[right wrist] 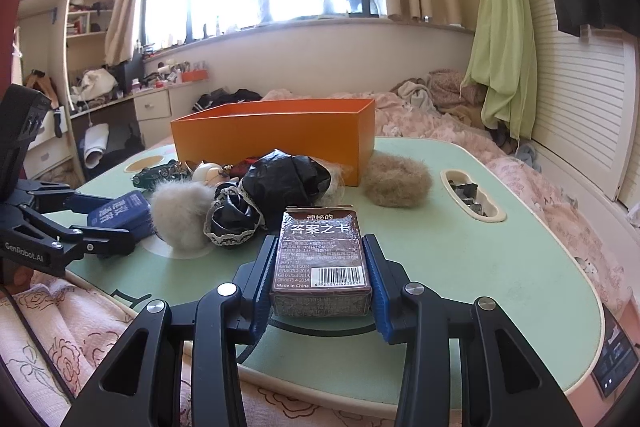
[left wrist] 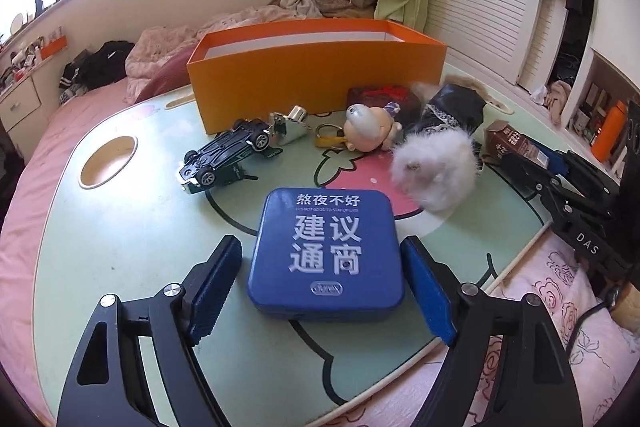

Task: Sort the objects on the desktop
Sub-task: 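Carry the blue tin and card box into the orange box and open both grippers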

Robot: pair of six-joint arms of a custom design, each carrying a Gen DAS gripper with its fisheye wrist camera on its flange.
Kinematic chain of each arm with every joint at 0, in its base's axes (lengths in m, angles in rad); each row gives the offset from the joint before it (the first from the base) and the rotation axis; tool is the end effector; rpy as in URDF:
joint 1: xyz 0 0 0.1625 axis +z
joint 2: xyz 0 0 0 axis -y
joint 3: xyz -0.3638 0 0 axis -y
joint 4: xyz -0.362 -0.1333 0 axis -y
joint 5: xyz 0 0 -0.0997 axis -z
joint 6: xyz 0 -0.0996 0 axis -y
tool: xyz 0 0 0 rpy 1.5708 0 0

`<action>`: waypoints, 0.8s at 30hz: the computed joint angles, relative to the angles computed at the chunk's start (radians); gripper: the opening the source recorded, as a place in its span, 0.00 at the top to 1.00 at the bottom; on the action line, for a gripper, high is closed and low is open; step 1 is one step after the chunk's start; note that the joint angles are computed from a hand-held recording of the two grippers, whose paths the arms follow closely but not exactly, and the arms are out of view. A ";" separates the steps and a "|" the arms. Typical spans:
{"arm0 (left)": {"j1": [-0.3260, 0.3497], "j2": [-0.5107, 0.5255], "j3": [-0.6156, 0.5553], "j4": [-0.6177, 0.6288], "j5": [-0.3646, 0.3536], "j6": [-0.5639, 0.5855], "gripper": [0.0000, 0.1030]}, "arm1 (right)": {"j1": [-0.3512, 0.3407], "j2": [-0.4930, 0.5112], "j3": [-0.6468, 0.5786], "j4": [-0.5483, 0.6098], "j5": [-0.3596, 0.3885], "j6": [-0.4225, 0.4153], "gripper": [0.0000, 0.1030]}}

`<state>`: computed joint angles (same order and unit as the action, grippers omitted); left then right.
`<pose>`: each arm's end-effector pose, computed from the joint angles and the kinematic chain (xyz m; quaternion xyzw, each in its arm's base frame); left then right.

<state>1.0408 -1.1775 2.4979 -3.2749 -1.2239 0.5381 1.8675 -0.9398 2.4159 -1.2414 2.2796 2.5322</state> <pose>-0.0361 -0.3922 0.0983 0.4639 0.8490 -0.1871 0.1702 0.1530 -0.2661 -0.0187 0.1290 -0.7561 0.5315 0.3596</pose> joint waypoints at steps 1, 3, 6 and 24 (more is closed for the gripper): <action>-0.001 0.000 0.007 -0.017 -0.008 0.010 0.36 | 0.000 0.000 0.000 0.000 0.000 0.000 0.61; -0.005 -0.002 0.010 -0.020 -0.002 0.007 0.36 | 0.001 0.000 0.001 -0.002 0.001 -0.001 0.61; -0.004 -0.039 0.001 0.052 -0.008 -0.027 0.36 | 0.004 0.006 -0.001 -0.015 0.008 -0.014 0.61; -0.014 0.140 -0.457 0.364 -0.208 -0.396 0.36 | -0.027 -0.089 -0.510 0.885 -0.042 0.350 0.62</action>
<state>1.0265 -1.0377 2.0411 -2.9112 -1.4323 0.1422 1.8409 -1.0289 1.9059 -0.3563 2.2374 2.8826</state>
